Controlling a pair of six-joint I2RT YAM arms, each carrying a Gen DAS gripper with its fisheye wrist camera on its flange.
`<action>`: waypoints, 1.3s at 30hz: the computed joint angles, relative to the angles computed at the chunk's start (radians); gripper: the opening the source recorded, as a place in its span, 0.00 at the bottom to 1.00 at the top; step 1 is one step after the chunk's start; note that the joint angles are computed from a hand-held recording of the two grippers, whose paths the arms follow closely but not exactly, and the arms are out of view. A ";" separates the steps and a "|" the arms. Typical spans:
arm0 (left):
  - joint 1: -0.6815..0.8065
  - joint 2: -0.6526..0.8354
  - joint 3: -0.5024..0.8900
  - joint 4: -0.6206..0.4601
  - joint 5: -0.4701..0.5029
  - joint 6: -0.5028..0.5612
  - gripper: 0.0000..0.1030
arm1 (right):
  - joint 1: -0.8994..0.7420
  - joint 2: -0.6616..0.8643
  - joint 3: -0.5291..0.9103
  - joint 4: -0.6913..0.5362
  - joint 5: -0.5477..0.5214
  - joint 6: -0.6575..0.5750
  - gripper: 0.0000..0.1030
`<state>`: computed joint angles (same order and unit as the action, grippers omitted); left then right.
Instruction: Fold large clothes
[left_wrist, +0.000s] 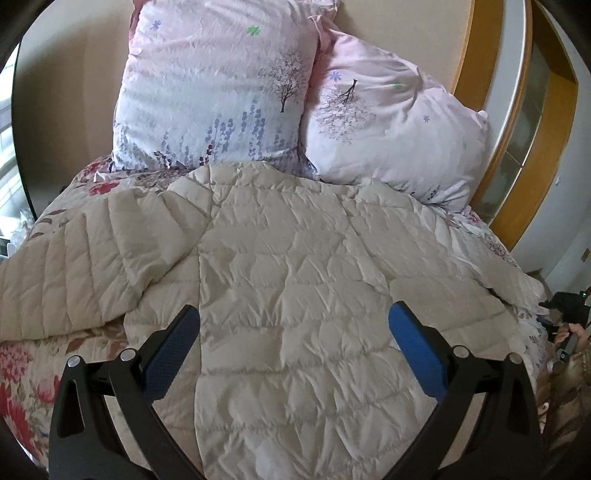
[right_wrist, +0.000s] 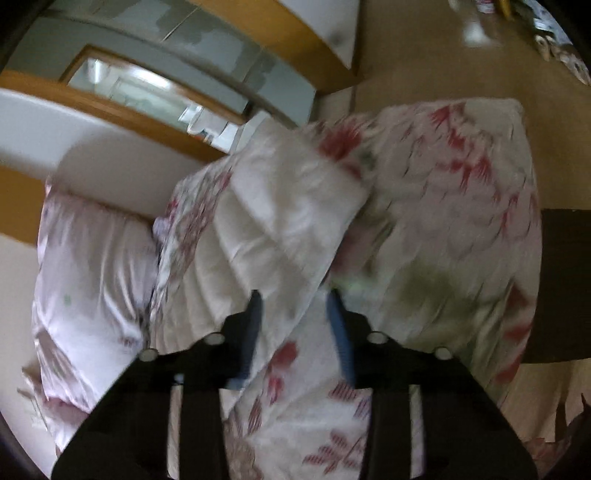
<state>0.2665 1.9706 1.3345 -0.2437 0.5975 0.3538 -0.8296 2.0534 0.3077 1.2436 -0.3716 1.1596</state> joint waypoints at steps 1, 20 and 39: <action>-0.003 0.011 0.014 0.002 0.001 -0.002 0.99 | -0.011 0.003 0.009 -0.012 0.004 -0.005 0.31; 0.038 0.295 0.463 -0.326 0.246 -0.076 0.99 | 0.420 -0.539 0.206 -0.531 0.463 -0.386 0.04; -0.028 0.706 1.097 -0.825 0.460 -0.207 0.93 | 1.104 -0.077 0.881 -0.858 0.413 -0.765 0.09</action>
<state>0.2385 2.6767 2.4310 -1.0685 1.0573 0.1464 0.2741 1.9768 1.1887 0.3853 0.0419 0.3941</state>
